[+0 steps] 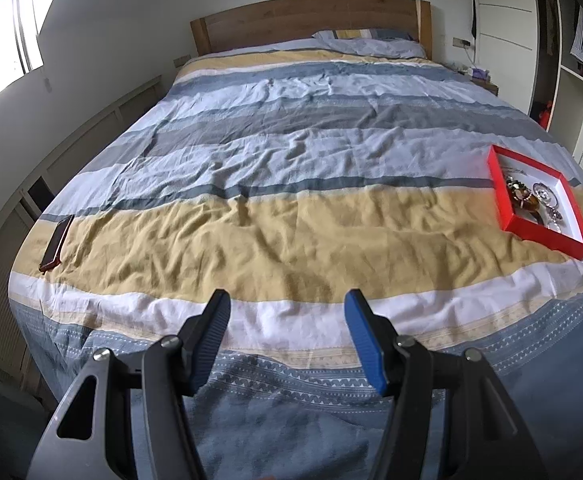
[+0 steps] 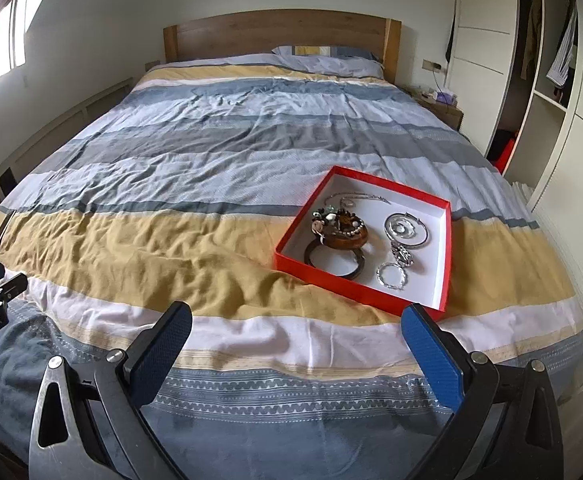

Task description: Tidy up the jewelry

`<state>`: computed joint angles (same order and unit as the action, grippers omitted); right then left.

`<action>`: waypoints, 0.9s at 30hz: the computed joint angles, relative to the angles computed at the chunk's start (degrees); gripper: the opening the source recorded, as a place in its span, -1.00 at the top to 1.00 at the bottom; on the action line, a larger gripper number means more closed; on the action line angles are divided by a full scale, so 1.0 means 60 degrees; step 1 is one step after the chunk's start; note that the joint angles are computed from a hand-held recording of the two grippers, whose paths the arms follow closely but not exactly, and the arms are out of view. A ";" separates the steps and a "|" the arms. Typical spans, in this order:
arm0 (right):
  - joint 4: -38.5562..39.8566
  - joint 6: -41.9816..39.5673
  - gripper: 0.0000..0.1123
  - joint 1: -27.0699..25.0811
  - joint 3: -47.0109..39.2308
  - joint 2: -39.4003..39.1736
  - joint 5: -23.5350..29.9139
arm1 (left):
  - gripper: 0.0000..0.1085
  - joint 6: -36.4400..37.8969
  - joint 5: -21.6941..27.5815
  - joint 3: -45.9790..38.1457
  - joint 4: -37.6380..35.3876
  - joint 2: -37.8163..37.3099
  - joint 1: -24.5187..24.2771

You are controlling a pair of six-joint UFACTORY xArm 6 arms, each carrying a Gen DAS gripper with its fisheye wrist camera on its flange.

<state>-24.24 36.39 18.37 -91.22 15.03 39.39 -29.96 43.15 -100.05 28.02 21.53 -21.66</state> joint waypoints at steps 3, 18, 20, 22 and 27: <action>0.0162 -0.0118 -0.82 -0.0098 -0.0086 0.0135 0.0046 | -0.06 0.0118 0.0143 -0.0221 -0.0141 0.0157 0.0023; 0.0817 -0.0599 -0.82 -0.0415 -0.0331 0.0601 0.0086 | -0.06 0.0515 0.0656 -0.1093 -0.0448 0.0801 -0.0116; 0.0833 -0.0617 -0.82 -0.0436 -0.0371 0.0642 0.0118 | -0.06 0.0566 0.0716 -0.1218 -0.0485 0.0896 -0.0127; 0.0850 -0.0647 -0.82 -0.0450 -0.0413 0.0685 0.0173 | -0.06 0.0562 0.0687 -0.1237 -0.0516 0.0930 -0.0127; 0.0865 -0.0667 -0.82 -0.0468 -0.0498 0.0770 0.0340 | -0.06 0.0571 0.0768 -0.1406 -0.0590 0.1081 -0.0136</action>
